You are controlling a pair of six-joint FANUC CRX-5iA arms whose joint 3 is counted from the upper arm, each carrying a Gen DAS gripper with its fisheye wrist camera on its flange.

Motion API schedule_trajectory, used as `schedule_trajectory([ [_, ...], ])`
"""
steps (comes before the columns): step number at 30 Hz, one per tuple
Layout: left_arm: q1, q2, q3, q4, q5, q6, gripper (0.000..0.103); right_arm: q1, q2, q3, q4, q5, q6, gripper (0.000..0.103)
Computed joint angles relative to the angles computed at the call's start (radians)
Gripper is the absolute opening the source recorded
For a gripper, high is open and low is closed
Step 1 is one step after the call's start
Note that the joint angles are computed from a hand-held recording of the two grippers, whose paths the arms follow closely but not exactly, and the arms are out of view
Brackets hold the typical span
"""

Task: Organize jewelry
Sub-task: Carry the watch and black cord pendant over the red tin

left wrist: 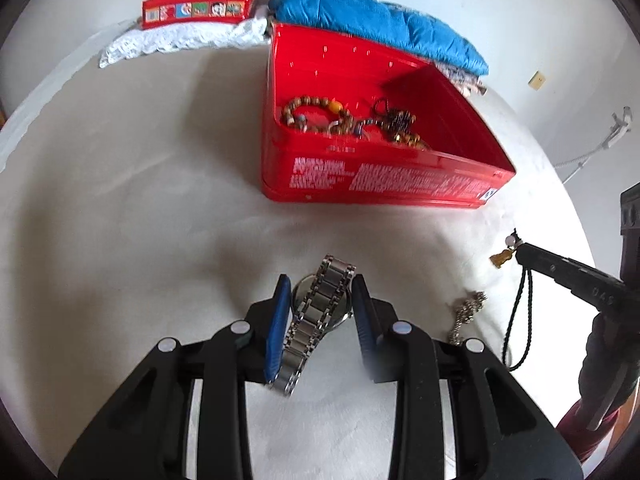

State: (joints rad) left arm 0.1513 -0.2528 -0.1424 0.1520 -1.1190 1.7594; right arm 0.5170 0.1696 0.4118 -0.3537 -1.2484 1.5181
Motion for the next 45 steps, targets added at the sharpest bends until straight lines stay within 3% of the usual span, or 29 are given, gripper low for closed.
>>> schedule_trajectory([
  [15, -0.008, -0.035, 0.054, 0.004, -0.014, -0.017, 0.03, 0.013, -0.03, 0.026, 0.012, 0.015, 0.009, 0.008],
  [26, -0.023, -0.005, 0.153, 0.011, -0.003, -0.031, 0.03, 0.012, -0.012, 0.126, 0.002, 0.017, 0.02, 0.008],
  [37, -0.025, 0.134, 0.322, 0.034, 0.049, -0.038, 0.03, 0.022, 0.123, 0.358, 0.042, 0.043, -0.032, 0.008],
  [45, -0.015, 0.257, 0.403, 0.037, 0.11, -0.031, 0.03, 0.028, 0.317, 0.587, 0.079, 0.03, -0.069, 0.008],
])
